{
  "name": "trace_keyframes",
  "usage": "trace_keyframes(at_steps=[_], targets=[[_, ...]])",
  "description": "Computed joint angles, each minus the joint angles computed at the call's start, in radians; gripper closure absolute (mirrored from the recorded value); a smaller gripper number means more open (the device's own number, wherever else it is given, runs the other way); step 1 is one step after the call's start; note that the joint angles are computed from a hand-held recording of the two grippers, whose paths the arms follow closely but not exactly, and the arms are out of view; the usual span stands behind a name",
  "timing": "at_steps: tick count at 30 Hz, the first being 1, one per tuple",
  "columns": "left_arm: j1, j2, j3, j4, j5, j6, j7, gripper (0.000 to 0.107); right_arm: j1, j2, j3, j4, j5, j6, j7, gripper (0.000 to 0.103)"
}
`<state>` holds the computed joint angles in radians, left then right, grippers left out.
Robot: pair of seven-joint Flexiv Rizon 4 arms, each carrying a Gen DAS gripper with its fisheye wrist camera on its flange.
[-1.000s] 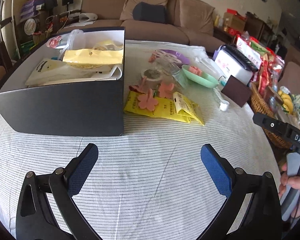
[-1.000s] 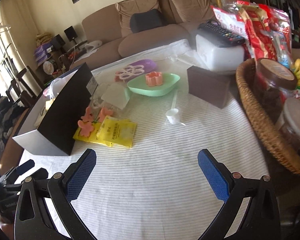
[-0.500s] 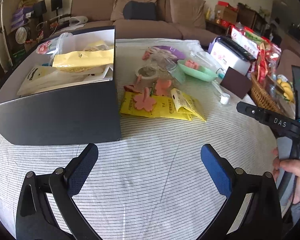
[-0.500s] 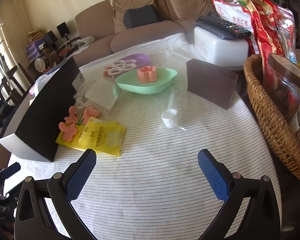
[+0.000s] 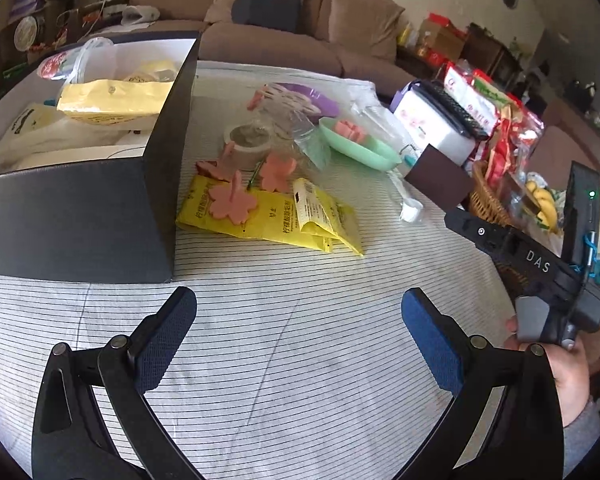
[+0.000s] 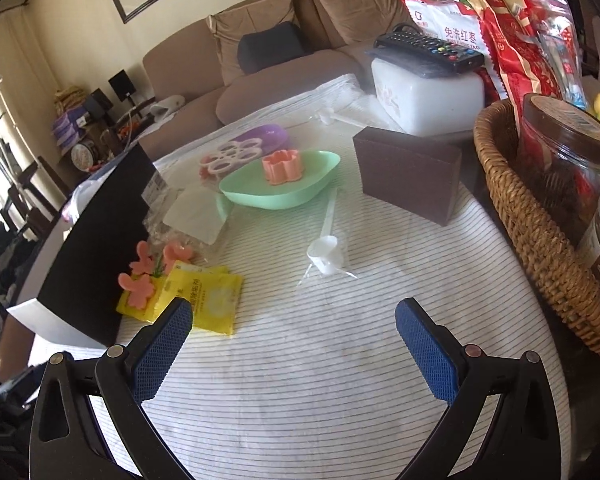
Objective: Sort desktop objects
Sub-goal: 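Move the right gripper toward the mint-green plate with the pink cutter, then grasp the pink flower cutter with the right gripper and lift it off the plate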
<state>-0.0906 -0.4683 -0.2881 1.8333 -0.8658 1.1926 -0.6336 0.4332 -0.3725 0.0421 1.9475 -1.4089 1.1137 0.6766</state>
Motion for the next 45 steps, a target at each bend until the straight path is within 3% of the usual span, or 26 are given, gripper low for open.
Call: trace_keyframes(at_steps=[6, 9, 12, 16, 20, 23, 24, 25, 27, 31, 36, 42, 45], targets=[[0.001, -0.009, 0.021, -0.016, 0.018, -0.042, -0.049, 0.004, -0.013, -0.014, -0.019, -0.032, -0.062, 0.008, 0.005, 0.001], [-0.002, -0.020, 0.039, -0.030, 0.050, -0.071, -0.097, 0.004, -0.019, -0.039, -0.027, -0.079, -0.074, 0.000, -0.060, 0.014], [0.002, -0.026, 0.041, -0.036, 0.064, -0.079, -0.119, 0.004, -0.012, -0.090, -0.040, -0.154, -0.031, -0.019, -0.219, 0.026], [0.007, -0.034, 0.040, -0.046, 0.080, -0.088, -0.142, 0.004, -0.008, -0.192, -0.037, -0.276, 0.168, -0.018, -0.550, 0.060], [0.011, -0.040, 0.043, -0.059, 0.097, -0.105, -0.164, 0.004, -0.024, -0.289, 0.006, -0.390, 0.384, -0.052, -0.880, 0.061], [0.012, -0.045, 0.047, -0.066, 0.108, -0.113, -0.181, 0.004, -0.021, -0.350, 0.041, -0.481, 0.513, -0.147, -1.100, 0.061], [0.011, -0.048, 0.051, -0.070, 0.115, -0.120, -0.191, 0.004, -0.015, -0.368, 0.045, -0.511, 0.544, -0.184, -1.161, 0.065], [0.013, -0.050, 0.052, -0.073, 0.120, -0.129, -0.200, 0.004, -0.008, -0.382, 0.047, -0.536, 0.572, -0.214, -1.211, 0.081], [0.016, -0.052, 0.054, -0.079, 0.124, -0.143, -0.215, 0.004, 0.002, -0.403, 0.052, -0.572, 0.623, -0.253, -1.296, 0.092], [0.025, -0.053, 0.050, -0.083, 0.117, -0.143, -0.222, 0.004, 0.035, -0.387, 0.033, -0.550, 0.669, -0.208, -1.355, 0.096], [0.041, -0.045, 0.042, -0.080, 0.083, -0.141, -0.214, 0.004, 0.065, -0.310, 0.045, -0.435, 0.779, -0.068, -1.350, 0.096], [0.049, -0.049, 0.056, -0.095, 0.070, -0.161, -0.242, 0.004, 0.108, -0.221, 0.105, -0.241, 0.985, 0.184, -1.254, 0.096], [0.051, -0.055, 0.068, -0.103, 0.089, -0.178, -0.255, 0.004, 0.168, -0.201, 0.085, -0.184, 1.034, 0.281, -1.182, 0.095]])
